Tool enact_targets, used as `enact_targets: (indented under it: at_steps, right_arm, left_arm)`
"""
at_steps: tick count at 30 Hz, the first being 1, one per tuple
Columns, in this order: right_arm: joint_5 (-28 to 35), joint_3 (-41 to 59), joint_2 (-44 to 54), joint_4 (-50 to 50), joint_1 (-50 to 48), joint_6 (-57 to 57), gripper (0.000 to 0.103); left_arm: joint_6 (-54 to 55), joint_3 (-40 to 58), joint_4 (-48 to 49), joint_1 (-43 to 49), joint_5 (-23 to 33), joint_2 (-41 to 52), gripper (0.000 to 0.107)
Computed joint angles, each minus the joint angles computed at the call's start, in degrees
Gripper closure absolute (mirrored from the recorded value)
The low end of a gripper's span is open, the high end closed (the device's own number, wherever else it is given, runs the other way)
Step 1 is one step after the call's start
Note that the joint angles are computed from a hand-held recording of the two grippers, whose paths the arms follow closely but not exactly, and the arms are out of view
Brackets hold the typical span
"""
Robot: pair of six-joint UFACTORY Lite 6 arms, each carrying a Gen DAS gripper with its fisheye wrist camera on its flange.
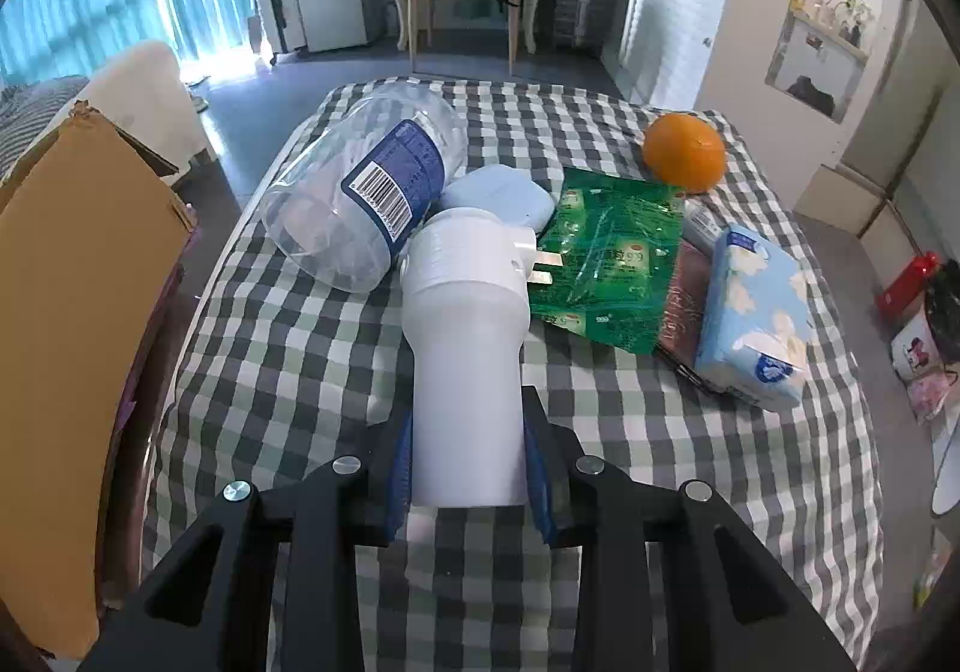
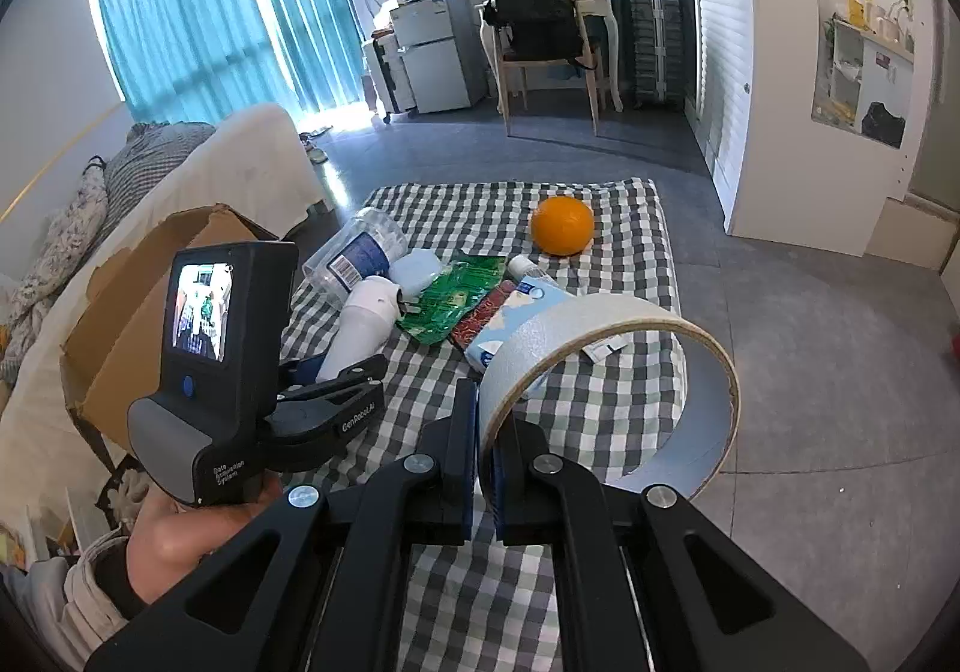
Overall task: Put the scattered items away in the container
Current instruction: 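Grasp the white bottle with the left gripper while the right gripper holds the tape roll, then carry the white bottle and tape roll to the box and release both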
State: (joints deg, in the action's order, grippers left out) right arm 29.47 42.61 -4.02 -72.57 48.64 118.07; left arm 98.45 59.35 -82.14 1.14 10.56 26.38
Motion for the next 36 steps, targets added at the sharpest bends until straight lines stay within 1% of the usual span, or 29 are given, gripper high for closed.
enact_targets:
  at_steps: [4,8,13,16,19,21,24,27,31,36]
  right_arm:
    - [1.01,0.36,-0.10,0.64,1.12,-0.20,0.099]
    - [2.39,1.28,-0.29,1.50,2.61,-0.80,0.099]
    - [5.17,2.24,0.05,0.23,5.91,1.40,0.099]
    - [5.84,3.78,1.46,-0.44,7.15,2.81,0.099]
    - [7.56,6.87,2.98,-0.18,9.42,2.11,0.099]
    - [8.99,10.45,4.94,0.56,11.33,0.52,0.099]
    - [10.59,17.09,9.17,1.82,13.61,-2.56,0.099]
    - [11.66,25.25,14.40,3.08,15.05,-6.15,0.099]
    - [12.67,36.47,21.29,3.82,16.43,-9.75,0.099]
    - [13.80,55.97,33.42,8.68,16.77,-20.42,0.099]
  left_arm:
    - [3.52,-2.07,-1.90,0.83,0.72,-2.81,0.075]
    - [8.03,-6.10,-4.49,2.80,1.99,-8.66,0.075]
    - [2.70,-9.61,3.59,7.76,6.03,-17.83,0.075]
    - [-2.72,-9.32,10.38,13.03,10.70,-22.58,0.075]
    - [-3.67,-8.25,13.45,19.96,15.72,-25.91,0.075]
    - [-5.09,-5.19,16.31,25.82,20.74,-25.89,0.075]
    - [-5.00,-0.24,17.32,33.04,25.83,-24.62,0.075]
    - [-5.35,5.18,17.07,37.50,27.65,-21.92,0.075]
    - [-7.81,16.15,19.13,43.71,31.10,-14.32,0.075]
    - [-11.77,30.41,22.52,47.94,32.80,-3.14,0.075]
